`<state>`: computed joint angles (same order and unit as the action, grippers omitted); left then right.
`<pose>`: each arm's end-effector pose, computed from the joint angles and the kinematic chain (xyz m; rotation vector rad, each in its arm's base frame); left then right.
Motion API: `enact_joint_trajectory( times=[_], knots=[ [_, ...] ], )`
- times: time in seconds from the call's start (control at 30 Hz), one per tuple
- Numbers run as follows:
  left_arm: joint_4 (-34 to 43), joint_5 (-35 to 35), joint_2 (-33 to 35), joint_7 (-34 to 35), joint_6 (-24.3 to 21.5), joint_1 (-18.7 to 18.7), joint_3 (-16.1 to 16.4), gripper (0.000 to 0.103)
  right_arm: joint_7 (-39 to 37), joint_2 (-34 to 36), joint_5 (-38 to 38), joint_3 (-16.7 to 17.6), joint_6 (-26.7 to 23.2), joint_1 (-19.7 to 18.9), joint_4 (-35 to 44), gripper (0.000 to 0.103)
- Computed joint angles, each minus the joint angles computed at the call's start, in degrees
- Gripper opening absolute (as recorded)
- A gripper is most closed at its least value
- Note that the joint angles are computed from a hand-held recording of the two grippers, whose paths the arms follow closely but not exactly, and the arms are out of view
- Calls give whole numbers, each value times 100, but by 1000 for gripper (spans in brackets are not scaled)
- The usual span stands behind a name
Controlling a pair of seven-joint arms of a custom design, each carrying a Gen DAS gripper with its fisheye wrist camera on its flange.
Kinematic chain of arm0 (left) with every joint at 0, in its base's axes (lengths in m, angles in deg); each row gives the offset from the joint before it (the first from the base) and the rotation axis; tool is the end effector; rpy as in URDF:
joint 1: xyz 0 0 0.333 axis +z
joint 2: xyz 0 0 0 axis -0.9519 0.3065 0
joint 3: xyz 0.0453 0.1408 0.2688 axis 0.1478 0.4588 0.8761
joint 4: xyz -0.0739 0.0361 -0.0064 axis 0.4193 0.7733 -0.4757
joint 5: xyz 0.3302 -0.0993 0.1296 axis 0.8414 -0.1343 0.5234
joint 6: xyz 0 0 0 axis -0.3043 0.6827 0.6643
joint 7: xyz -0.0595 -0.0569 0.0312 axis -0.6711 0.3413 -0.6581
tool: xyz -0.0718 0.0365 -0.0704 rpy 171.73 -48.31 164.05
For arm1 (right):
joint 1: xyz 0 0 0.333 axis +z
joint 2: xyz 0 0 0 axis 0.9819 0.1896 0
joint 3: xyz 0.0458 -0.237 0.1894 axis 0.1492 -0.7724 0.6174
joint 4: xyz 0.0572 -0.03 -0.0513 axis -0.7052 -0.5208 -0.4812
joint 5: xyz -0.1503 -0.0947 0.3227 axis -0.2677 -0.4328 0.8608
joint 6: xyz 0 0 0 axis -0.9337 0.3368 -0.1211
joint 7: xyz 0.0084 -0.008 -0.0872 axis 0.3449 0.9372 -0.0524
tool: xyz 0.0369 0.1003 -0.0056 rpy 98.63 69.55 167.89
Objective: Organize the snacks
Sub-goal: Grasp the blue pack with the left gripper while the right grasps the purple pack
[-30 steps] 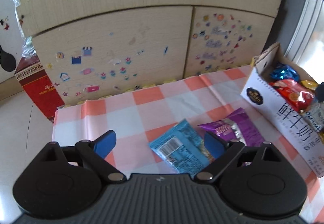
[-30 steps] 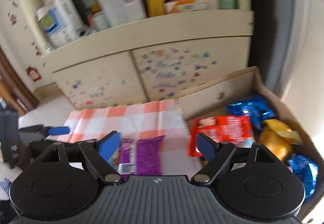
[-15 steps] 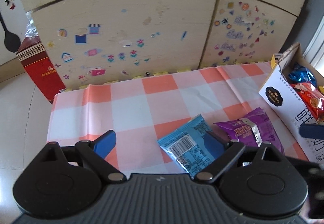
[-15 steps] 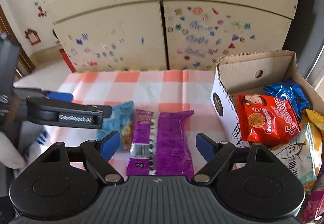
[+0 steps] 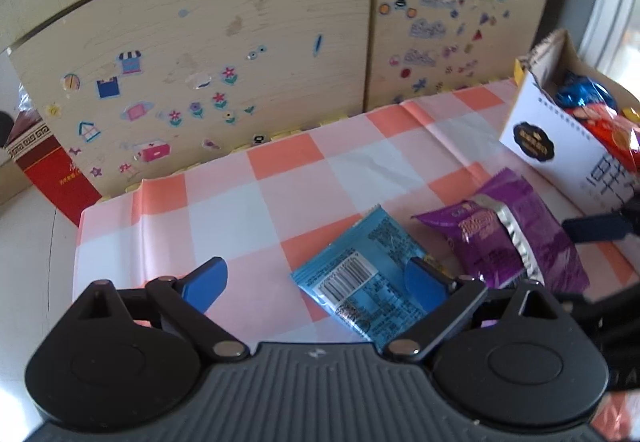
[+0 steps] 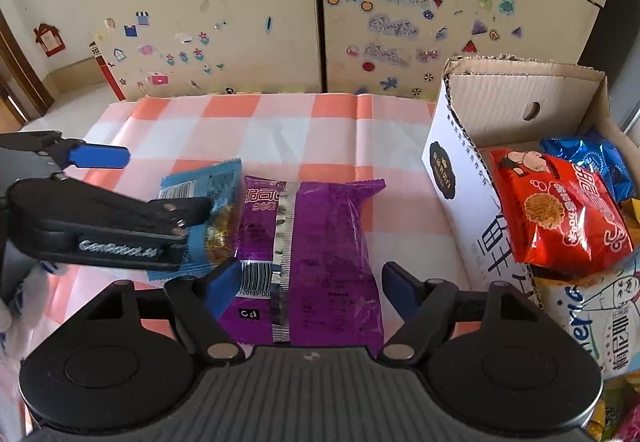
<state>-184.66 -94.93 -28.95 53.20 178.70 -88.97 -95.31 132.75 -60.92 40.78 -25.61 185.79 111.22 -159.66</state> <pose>0.4771 -0.2821 0.4594 -1.1340 2.4899 -0.7753 0.3625 0.3467 0.4779 -1.7089 2.2961 -0.3256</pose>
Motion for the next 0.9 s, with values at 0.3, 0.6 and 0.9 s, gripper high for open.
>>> enact_joint_trajectory(
  times=[0.3,0.6,0.9],
  knots=[
    [-121,-354,-284,979,-431,149,80,98,-253,-36,60,-13,-173,28,84,80],
    [4,-1015,-299,1087,-722,236,114,97,24,-12,-32,11,170,-11,5,84],
    [177,-831,-23,43,-614,85,-27,97,139,91,-240,24,129,-16,54,84]
  ],
)
